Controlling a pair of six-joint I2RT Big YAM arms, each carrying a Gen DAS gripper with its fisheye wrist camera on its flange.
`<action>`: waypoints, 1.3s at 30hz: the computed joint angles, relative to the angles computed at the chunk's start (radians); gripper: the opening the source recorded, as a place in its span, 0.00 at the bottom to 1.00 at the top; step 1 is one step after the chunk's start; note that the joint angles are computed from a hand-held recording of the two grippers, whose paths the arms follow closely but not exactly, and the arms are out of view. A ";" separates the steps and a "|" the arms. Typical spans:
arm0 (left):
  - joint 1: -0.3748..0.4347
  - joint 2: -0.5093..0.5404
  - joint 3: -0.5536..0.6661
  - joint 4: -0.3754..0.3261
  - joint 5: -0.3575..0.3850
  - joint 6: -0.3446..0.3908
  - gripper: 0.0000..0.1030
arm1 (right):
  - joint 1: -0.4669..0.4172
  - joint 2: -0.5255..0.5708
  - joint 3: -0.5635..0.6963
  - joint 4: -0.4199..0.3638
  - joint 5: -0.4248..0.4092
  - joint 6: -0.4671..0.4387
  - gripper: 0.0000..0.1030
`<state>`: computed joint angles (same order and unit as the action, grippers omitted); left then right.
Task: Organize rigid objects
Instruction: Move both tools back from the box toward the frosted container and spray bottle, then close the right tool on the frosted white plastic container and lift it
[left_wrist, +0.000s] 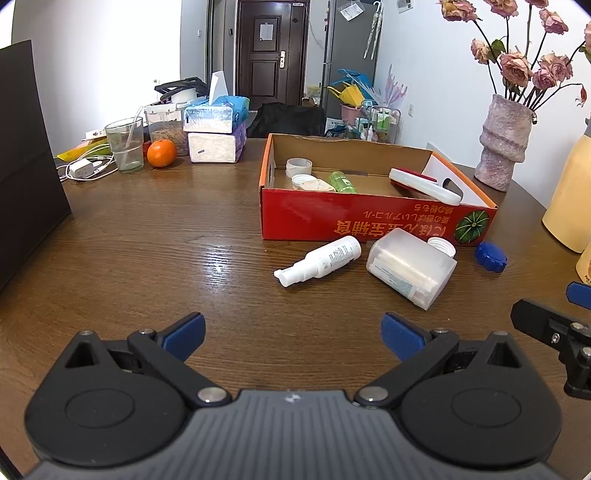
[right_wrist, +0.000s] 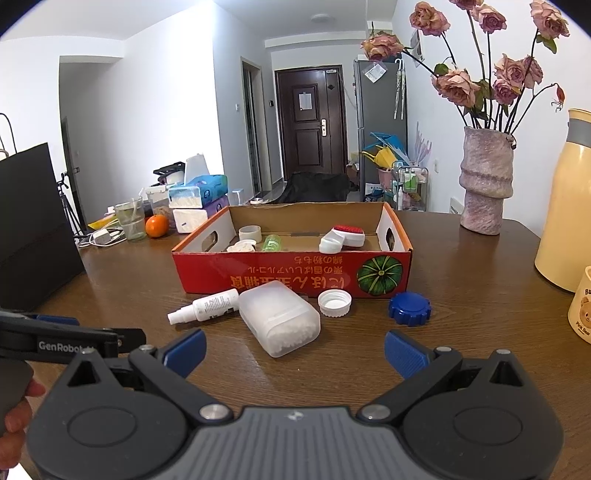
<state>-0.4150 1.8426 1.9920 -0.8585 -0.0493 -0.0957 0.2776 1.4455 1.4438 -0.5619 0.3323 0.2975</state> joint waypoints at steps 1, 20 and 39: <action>0.001 0.006 0.008 -0.003 -0.001 0.001 1.00 | -0.001 0.004 0.003 -0.001 -0.002 -0.002 1.00; 0.016 0.147 0.201 -0.075 -0.026 0.008 1.00 | -0.039 0.145 0.132 -0.034 -0.044 -0.053 1.00; 0.033 0.282 0.395 -0.154 -0.028 0.001 1.00 | -0.086 0.350 0.353 -0.142 -0.151 -0.158 0.94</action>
<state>-0.3823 2.1246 2.3874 -1.0122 -0.0768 -0.0945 0.1914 1.7952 1.7970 -0.7042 0.1816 0.1391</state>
